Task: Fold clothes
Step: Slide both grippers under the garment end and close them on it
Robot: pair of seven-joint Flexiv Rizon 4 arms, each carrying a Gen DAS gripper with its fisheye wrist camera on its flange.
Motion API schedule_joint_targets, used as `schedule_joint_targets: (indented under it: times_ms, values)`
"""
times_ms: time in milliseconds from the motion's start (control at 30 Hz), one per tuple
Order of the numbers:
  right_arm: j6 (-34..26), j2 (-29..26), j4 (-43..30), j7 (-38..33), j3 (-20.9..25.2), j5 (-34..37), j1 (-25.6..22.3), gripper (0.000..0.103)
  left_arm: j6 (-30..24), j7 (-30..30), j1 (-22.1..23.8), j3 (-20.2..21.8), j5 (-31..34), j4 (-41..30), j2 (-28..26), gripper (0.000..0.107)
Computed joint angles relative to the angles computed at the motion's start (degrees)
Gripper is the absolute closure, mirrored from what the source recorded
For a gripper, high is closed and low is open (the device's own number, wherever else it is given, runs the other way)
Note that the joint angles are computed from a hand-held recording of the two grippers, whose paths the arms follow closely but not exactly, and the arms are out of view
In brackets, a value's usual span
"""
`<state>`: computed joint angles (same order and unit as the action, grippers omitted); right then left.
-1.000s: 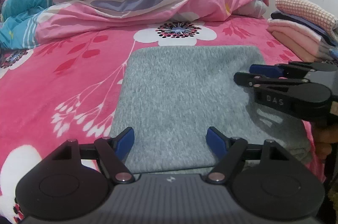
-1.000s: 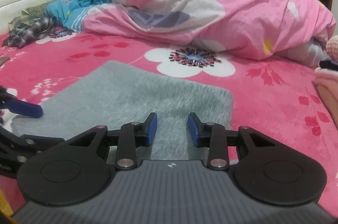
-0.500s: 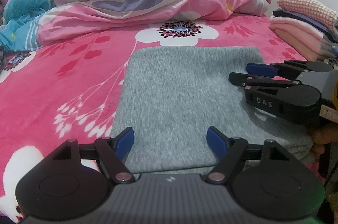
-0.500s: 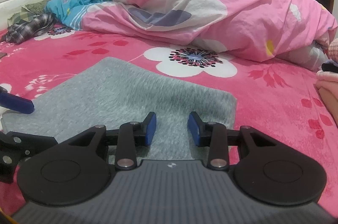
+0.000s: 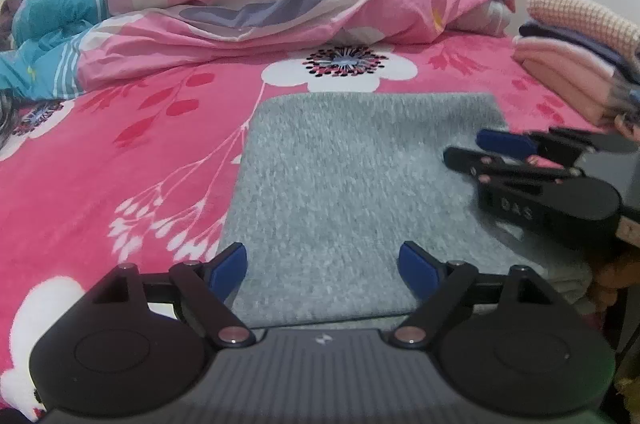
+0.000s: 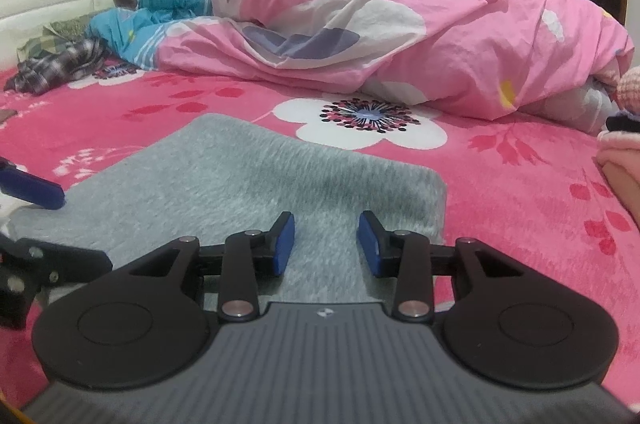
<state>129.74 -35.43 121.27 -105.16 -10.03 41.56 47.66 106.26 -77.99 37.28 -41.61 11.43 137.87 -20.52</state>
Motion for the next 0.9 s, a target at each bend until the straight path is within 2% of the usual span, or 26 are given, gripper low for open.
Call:
schedule_joint_targets:
  times_ms: [67, 100, 200, 333, 433, 500, 667, 767, 900]
  values:
    - [1.91, 1.75, 2.34, 2.9, 4.0, -2.86, -3.37, 0.047, 1.83, -0.33, 5.19, -4.69, 1.59, 0.83, -1.28, 0.02]
    - [4.38, 2.58, 4.32, 6.14, 7.77, -6.08, -6.96, 0.041, 3.01, -0.76, 6.96, -6.05, 2.65, 1.09, -1.98, 0.017]
    - [13.49, 2.95, 10.02, 17.63, 16.53, -15.82, -16.84, 0.037, 3.98, -3.03, 11.43, -9.52, 5.07, 0.79, -3.71, 0.016]
    - [20.2, 2.69, 16.07, 34.83, 21.91, -27.4, -27.67, 0.028, 0.79, -4.0, 20.31, -18.37, 5.93, -0.51, -10.54, 0.016]
    - [20.16, 2.23, 18.2, 44.53, 22.98, -35.11, -33.09, 0.025, -5.42, -3.35, 26.44, -25.07, 3.07, -1.84, -18.24, 0.016]
    - [19.55, 1.83, 19.21, 50.78, 23.5, -41.03, -36.81, 0.023, -10.5, -2.61, 29.12, -28.01, 0.09, -2.86, -22.81, 0.016]
    - [14.91, 2.27, 20.65, 60.5, 22.44, -49.74, -39.44, 0.022, -18.68, 2.93, 33.39, -31.08, -3.75, -3.88, -30.69, 0.016]
    - [17.49, 1.08, 21.92, 64.76, 22.53, -54.94, -41.95, 0.022, -23.21, 6.11, 34.9, -31.99, -6.48, -4.65, -35.74, 0.016]
    - [19.41, -0.12, 22.53, 70.01, 22.08, -63.09, -45.54, 0.022, -27.19, 10.26, 35.21, -32.25, -9.11, -6.11, -38.97, 0.016]
